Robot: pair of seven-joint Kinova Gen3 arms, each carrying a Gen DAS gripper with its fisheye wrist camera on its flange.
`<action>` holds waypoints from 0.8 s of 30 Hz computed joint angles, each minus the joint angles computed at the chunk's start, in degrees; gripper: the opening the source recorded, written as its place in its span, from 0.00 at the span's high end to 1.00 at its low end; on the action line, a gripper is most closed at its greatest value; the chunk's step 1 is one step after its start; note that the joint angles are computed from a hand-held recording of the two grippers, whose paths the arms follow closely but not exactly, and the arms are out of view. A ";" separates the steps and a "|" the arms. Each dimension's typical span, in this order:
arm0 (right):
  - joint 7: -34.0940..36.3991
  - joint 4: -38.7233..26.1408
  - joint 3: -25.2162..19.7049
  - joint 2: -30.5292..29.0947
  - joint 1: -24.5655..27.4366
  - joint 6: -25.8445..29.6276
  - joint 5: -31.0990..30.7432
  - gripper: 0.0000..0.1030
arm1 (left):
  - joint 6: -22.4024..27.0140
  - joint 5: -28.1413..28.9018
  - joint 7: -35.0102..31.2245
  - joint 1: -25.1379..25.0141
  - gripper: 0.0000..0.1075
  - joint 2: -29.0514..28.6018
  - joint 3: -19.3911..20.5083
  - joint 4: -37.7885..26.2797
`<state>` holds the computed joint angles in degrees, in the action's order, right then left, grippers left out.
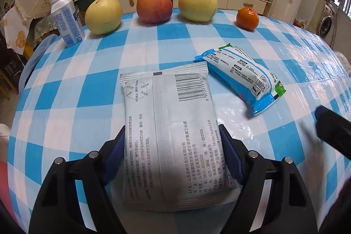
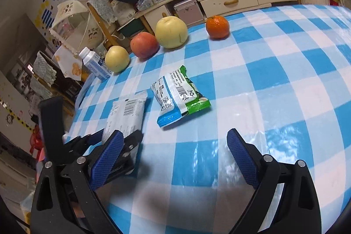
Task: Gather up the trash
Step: 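Grasp the flat white packet with the left gripper and lift, then grasp the green-and-white wrapper with the right gripper and lift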
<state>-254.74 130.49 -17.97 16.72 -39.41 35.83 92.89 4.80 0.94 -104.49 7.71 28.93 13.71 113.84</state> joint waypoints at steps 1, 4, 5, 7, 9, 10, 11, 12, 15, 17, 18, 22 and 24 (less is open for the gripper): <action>1.92 -0.73 0.30 0.55 0.19 -0.15 -0.80 0.09 | 0.18 0.00 -0.47 -1.96 0.27 -0.18 1.58 0.36; 7.37 -2.77 1.68 2.33 0.77 -0.89 -2.86 0.09 | 0.28 0.07 -1.79 -5.61 0.27 -0.77 3.94 1.32; 8.43 -3.26 2.16 2.90 0.97 -1.18 -2.91 0.09 | 0.06 0.00 -2.31 -6.57 0.27 -1.04 4.40 1.81; 10.35 -4.25 2.91 3.88 1.30 -1.63 -3.12 0.09 | -0.56 -0.25 -3.29 -8.27 0.27 -1.86 4.89 3.16; 10.27 -4.78 3.66 4.69 1.94 -2.56 -2.23 0.09 | -0.89 -0.29 -4.13 -10.53 0.27 -2.54 6.08 4.28; 8.83 -4.62 3.75 4.93 2.52 -3.06 -0.55 0.09 | -1.10 -0.26 -4.65 -12.41 0.27 -2.98 7.25 5.04; 7.39 -4.57 3.24 5.16 3.51 -3.37 1.10 0.09 | -1.28 -0.24 -5.09 -13.85 0.27 -3.37 8.08 5.70; 6.89 -4.80 3.31 5.42 4.04 -3.90 1.83 0.09 | -1.58 -0.24 -5.37 -14.56 0.27 -3.73 8.26 6.26; 8.89 -6.16 2.87 6.09 5.15 -4.30 0.83 0.09 | -3.15 -0.59 -5.95 -16.79 0.27 -5.16 8.68 8.59; 11.06 -7.19 3.13 6.54 5.39 -4.65 -0.72 0.09 | -3.51 -0.92 -5.99 -18.87 0.27 -5.64 9.82 9.47; 11.50 -7.53 3.38 6.76 5.36 -4.86 -0.78 0.09 | -4.07 -1.05 -5.89 -19.44 0.27 -6.05 9.82 10.15; 10.92 -8.30 4.12 7.90 5.79 -6.10 0.90 0.09 | -5.52 -2.30 -4.88 -22.46 0.27 -7.01 11.19 12.00; 8.65 -8.21 3.51 8.28 6.32 -5.54 3.10 0.09 | -6.04 -3.00 -4.16 -23.72 0.27 -7.42 11.70 12.72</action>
